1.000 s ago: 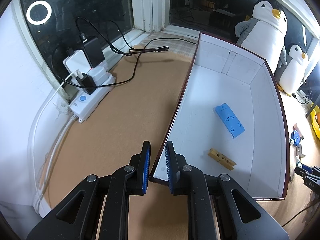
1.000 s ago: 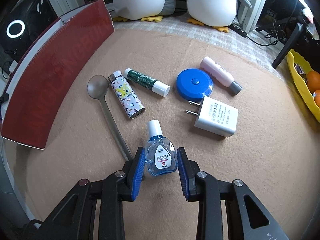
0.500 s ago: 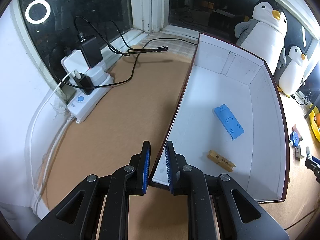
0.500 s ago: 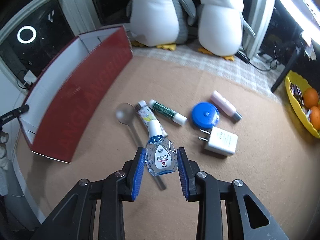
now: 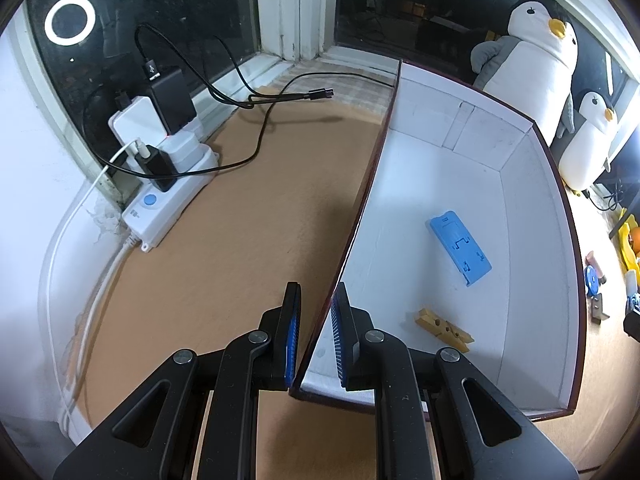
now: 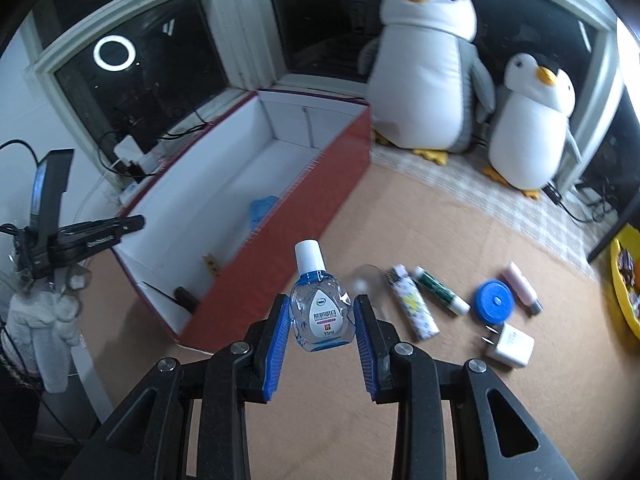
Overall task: Organize rigid objects
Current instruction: 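Carry the eye-drop bottle into the box and open the right gripper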
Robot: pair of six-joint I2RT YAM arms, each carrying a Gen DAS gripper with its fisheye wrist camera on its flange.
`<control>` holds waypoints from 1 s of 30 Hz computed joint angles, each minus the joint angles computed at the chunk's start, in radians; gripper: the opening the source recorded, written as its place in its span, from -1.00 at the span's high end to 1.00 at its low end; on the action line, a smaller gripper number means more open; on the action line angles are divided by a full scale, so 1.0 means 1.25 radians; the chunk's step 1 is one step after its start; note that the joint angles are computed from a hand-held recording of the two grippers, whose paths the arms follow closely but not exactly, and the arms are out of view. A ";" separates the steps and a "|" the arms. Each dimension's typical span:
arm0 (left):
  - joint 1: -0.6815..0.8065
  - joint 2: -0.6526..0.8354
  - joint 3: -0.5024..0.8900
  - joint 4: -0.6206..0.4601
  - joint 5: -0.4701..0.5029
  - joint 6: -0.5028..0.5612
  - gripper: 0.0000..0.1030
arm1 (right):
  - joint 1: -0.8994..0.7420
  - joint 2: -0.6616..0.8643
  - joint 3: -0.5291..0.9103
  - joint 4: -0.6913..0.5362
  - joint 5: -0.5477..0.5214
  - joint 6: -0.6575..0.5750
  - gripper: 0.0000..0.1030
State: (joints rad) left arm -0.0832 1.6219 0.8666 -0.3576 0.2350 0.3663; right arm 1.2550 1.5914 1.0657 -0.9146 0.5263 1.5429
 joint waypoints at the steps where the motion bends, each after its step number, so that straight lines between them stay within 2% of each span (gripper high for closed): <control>1: -0.001 0.003 0.002 0.001 0.000 0.000 0.73 | -0.009 0.012 0.015 0.007 -0.001 -0.021 0.44; 14: -0.008 0.042 0.023 0.020 0.008 0.001 0.75 | -0.149 0.149 0.176 0.090 -0.029 -0.273 0.44; 22: -0.008 0.052 0.031 0.018 0.015 0.002 0.78 | -0.263 0.206 0.235 0.101 -0.053 -0.390 0.44; 30: -0.011 0.057 0.040 0.016 0.019 0.001 0.79 | -0.385 0.280 0.268 0.137 -0.117 -0.483 0.44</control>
State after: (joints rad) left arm -0.0968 1.6935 0.9165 -0.3371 0.2582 0.3678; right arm 0.7740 1.9419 1.4012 -0.7438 0.3795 0.9392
